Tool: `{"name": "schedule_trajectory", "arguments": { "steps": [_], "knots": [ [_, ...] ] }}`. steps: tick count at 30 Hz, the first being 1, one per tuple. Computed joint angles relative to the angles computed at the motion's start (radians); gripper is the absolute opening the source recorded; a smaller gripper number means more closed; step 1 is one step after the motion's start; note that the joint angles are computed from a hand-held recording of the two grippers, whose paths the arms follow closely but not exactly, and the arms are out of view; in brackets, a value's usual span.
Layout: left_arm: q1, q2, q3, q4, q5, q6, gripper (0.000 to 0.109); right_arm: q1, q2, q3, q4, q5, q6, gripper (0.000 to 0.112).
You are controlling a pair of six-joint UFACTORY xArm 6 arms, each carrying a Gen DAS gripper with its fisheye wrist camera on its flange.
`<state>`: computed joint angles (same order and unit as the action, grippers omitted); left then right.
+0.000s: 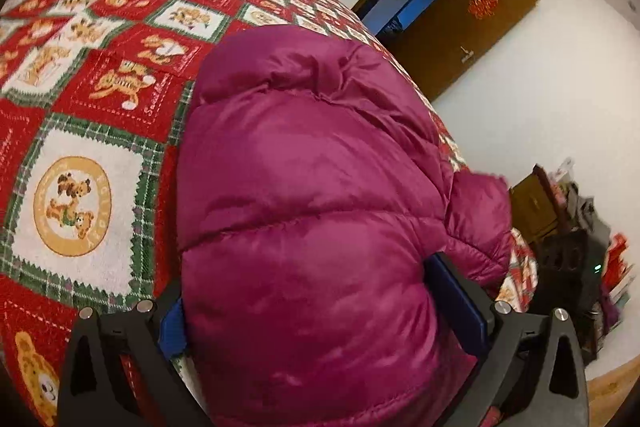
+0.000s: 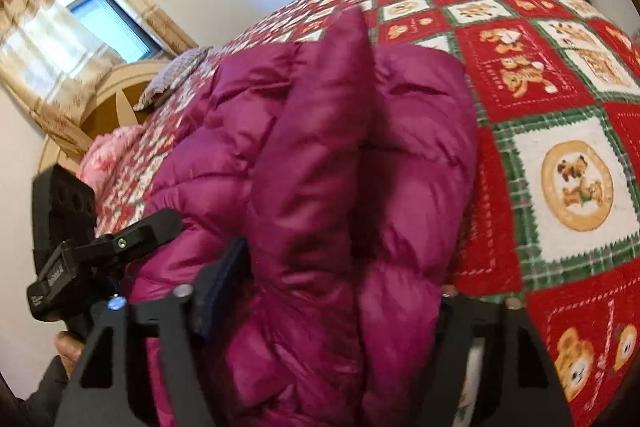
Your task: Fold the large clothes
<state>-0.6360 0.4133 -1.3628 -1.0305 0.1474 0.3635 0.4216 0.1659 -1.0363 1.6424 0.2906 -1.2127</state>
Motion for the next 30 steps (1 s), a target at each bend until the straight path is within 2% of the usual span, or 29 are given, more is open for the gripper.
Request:
{"name": "schedule_trajectory", "arguments": {
  "steps": [1, 3, 6, 10, 13, 17, 19, 26, 30],
  "knots": [
    [-0.005, -0.006, 0.009, 0.010, -0.007, 0.001, 0.098, 0.012, -0.007, 0.008, -0.012, -0.021, 0.008, 0.063],
    [-0.018, -0.020, 0.026, 0.037, -0.027, -0.011, 0.096, 0.025, -0.028, 0.029, -0.040, -0.044, 0.024, 0.051],
    [-0.035, -0.045, 0.046, -0.015, -0.037, 0.039, 0.093, 0.043, -0.074, 0.071, -0.047, -0.083, 0.040, 0.041],
    [-0.057, -0.078, 0.050, -0.172, -0.018, 0.168, 0.090, 0.052, -0.149, 0.133, 0.023, -0.108, 0.000, 0.037],
    [-0.076, -0.080, 0.017, -0.176, 0.005, 0.185, 0.089, 0.037, -0.224, 0.187, 0.094, -0.115, -0.059, 0.036],
    [-0.119, -0.065, -0.047, -0.130, 0.005, 0.191, 0.089, -0.001, -0.326, 0.245, 0.165, -0.124, -0.112, 0.035],
    [-0.129, -0.037, -0.102, -0.113, 0.028, 0.185, 0.089, -0.025, -0.387, 0.279, 0.153, -0.145, -0.104, 0.035],
    [-0.164, 0.142, -0.367, 0.158, 0.114, -0.062, 0.089, -0.115, -0.557, 0.394, 0.001, -0.208, -0.005, 0.035],
    [-0.184, 0.232, -0.503, 0.281, 0.158, -0.162, 0.089, -0.167, -0.595, 0.431, -0.015, -0.216, 0.002, 0.034]
  ]
}}
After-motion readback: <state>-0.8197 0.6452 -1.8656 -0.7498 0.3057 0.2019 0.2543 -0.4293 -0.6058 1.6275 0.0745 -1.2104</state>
